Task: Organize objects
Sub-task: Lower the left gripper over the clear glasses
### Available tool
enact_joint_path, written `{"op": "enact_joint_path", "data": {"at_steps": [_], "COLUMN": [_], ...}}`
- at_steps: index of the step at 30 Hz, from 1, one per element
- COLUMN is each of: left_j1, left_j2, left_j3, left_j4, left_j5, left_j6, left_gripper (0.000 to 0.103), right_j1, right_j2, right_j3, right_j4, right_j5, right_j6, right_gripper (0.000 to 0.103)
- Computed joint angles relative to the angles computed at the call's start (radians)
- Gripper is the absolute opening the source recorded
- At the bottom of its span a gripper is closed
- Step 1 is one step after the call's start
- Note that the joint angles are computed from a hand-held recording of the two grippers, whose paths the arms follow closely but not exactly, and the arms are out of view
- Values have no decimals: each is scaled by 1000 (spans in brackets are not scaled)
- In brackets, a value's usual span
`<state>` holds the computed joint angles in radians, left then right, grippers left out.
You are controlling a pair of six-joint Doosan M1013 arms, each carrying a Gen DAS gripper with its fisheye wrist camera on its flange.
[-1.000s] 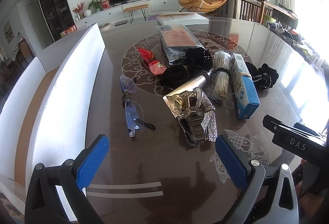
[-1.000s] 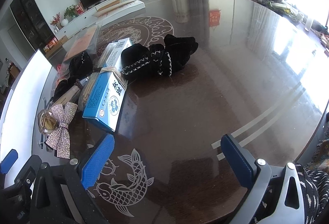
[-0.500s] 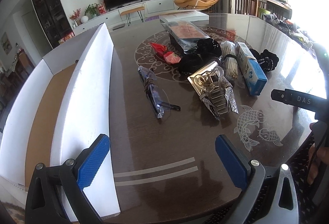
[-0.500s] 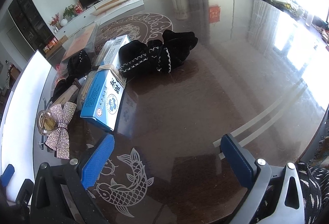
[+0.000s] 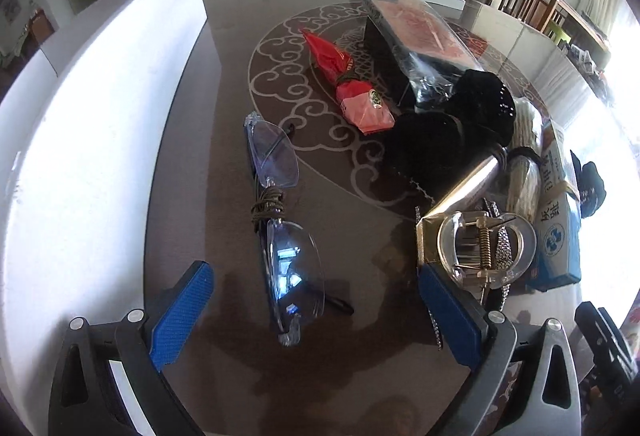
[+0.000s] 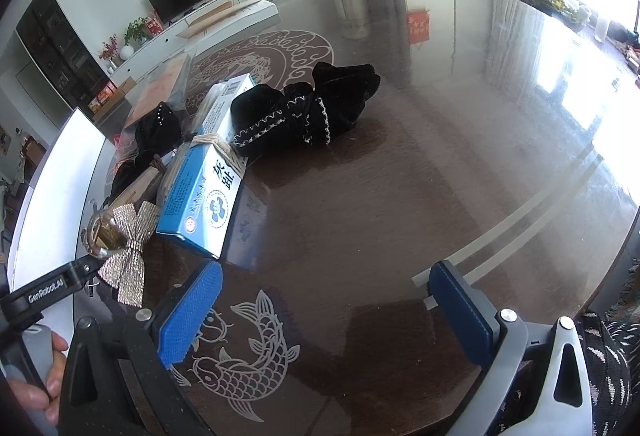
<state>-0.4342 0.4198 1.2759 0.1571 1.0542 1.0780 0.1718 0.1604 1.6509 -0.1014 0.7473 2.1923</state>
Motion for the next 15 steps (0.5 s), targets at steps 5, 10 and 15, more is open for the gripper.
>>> {"op": "enact_joint_path", "data": {"at_steps": [5, 10, 15], "left_j1": [27, 15, 3], "left_j2": [30, 46, 62], "left_j3": [-29, -42, -70], "left_j4": [-78, -21, 24], "left_j5": [-21, -24, 42], "left_j6": [45, 21, -6], "left_gripper": [103, 103, 103], "right_j1": [-1, -1, -4], "right_j2": [0, -1, -4], "right_j3": [0, 2, 5], "right_j4": [5, 7, 14], "right_j5": [-4, -7, -9], "right_j6": [1, 0, -5], "right_gripper": [103, 103, 103]}}
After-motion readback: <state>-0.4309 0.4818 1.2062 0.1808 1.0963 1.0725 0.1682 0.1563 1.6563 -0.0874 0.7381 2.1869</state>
